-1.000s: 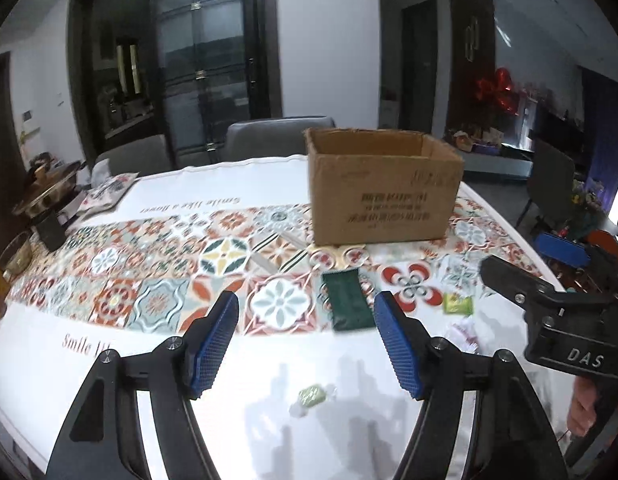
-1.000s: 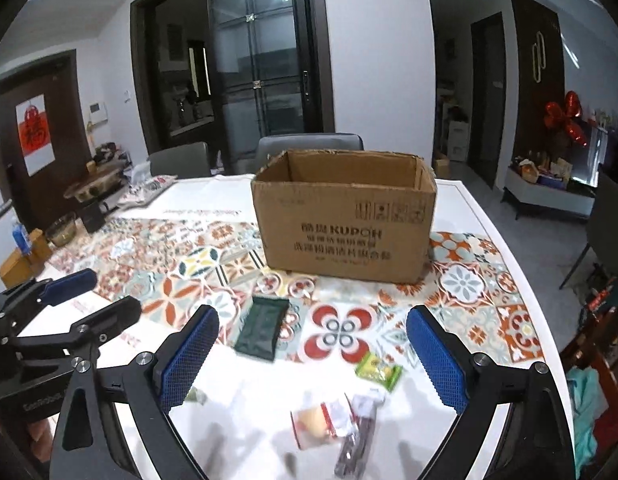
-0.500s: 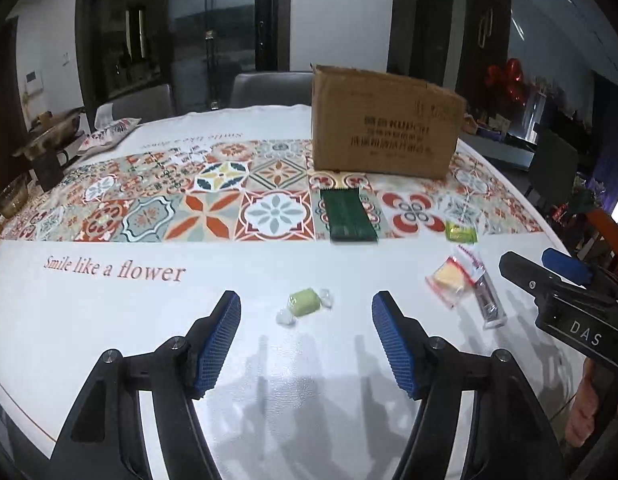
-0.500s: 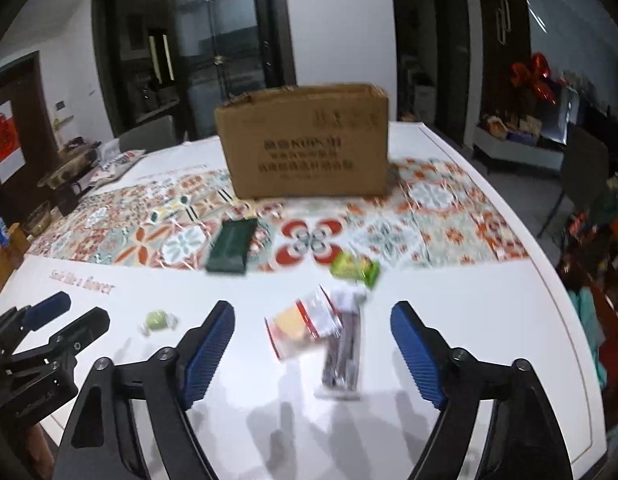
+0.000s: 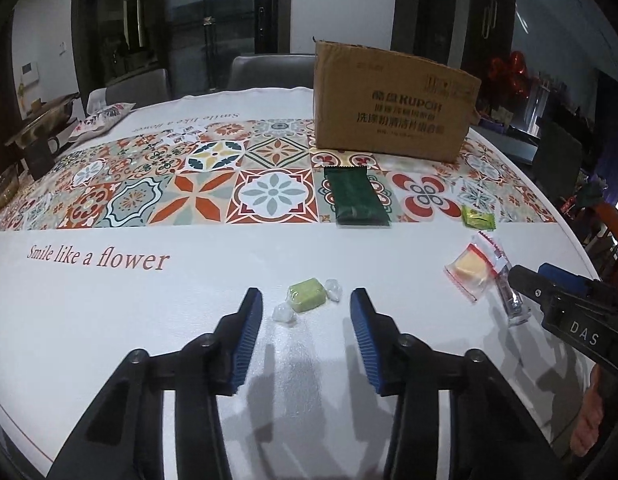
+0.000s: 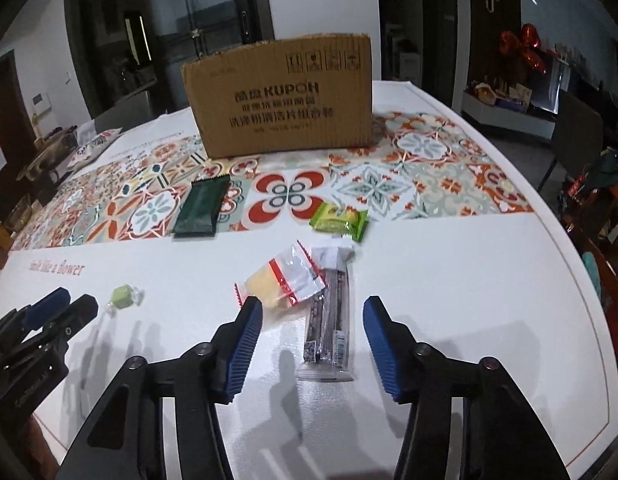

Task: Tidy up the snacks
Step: 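Close left tool on green candy while right closes on brown-wrapped bar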

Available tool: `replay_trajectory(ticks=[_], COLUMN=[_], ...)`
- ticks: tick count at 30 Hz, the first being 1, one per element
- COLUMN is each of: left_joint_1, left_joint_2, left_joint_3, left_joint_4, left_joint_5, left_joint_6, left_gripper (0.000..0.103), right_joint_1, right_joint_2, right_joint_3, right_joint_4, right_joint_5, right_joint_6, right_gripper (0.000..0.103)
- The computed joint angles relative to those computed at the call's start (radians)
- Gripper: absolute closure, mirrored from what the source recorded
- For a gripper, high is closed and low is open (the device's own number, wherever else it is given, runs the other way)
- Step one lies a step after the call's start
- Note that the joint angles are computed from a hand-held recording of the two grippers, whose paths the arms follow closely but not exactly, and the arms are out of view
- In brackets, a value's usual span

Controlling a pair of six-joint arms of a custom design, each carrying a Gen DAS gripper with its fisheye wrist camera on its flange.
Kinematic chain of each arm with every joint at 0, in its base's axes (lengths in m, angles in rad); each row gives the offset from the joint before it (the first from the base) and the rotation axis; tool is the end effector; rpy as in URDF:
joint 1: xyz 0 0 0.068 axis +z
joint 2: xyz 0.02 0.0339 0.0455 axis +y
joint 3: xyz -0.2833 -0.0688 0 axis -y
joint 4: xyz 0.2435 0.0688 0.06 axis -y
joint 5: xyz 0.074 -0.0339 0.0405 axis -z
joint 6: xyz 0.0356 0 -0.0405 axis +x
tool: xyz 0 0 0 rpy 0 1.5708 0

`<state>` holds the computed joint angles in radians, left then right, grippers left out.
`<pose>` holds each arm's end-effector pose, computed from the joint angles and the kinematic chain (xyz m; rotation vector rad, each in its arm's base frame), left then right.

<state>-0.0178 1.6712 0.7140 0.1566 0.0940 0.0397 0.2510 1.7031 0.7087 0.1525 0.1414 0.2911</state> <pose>0.3138 -0.0089 0.1523 0.1132 2.3665 -0.1009 0.3046 0.0729 0.1414 0.1131 2.4005 0.0815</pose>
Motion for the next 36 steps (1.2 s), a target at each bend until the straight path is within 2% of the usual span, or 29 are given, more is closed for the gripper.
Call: replay_trajectory(ticks=[9, 28, 31, 33, 36], left_joint_1=[-0.015, -0.007, -0.006, -0.004, -0.005], left_joint_2=[0.092, 0.2, 0.21, 0.212, 0.211], left_joint_3=[0.056, 0.153, 0.161, 0.165, 0.164], left_joint_4=[0.013, -0.043, -0.046, -0.051, -0.054], left_joint_5=[-0.023, -0.013, -0.01, -0.001, 0.006], left_joint_6=[0.009, -0.013, -0.023, -0.028, -0.024], left_gripper=[0.066, 0.066, 0.069, 0.079, 0.084], right_joint_1=[-0.015, -0.024, -0.024, -0.024, -0.029], right_joint_2=[0.062, 0.135, 0.151, 0.159, 0.167], right_joint_3=[0.03, 0.095, 0.11, 0.119, 0.128], right_joint_4=[-0.011, -0.032, -0.035, -0.034, -0.033], right_joint_5=[-0.009, -0.007, -0.011, -0.016, -0.024], right_joint_6=[0.0, -0.014, -0.013, -0.017, -0.017], right_gripper=[0.059, 0.07, 0.072, 0.073, 0.076])
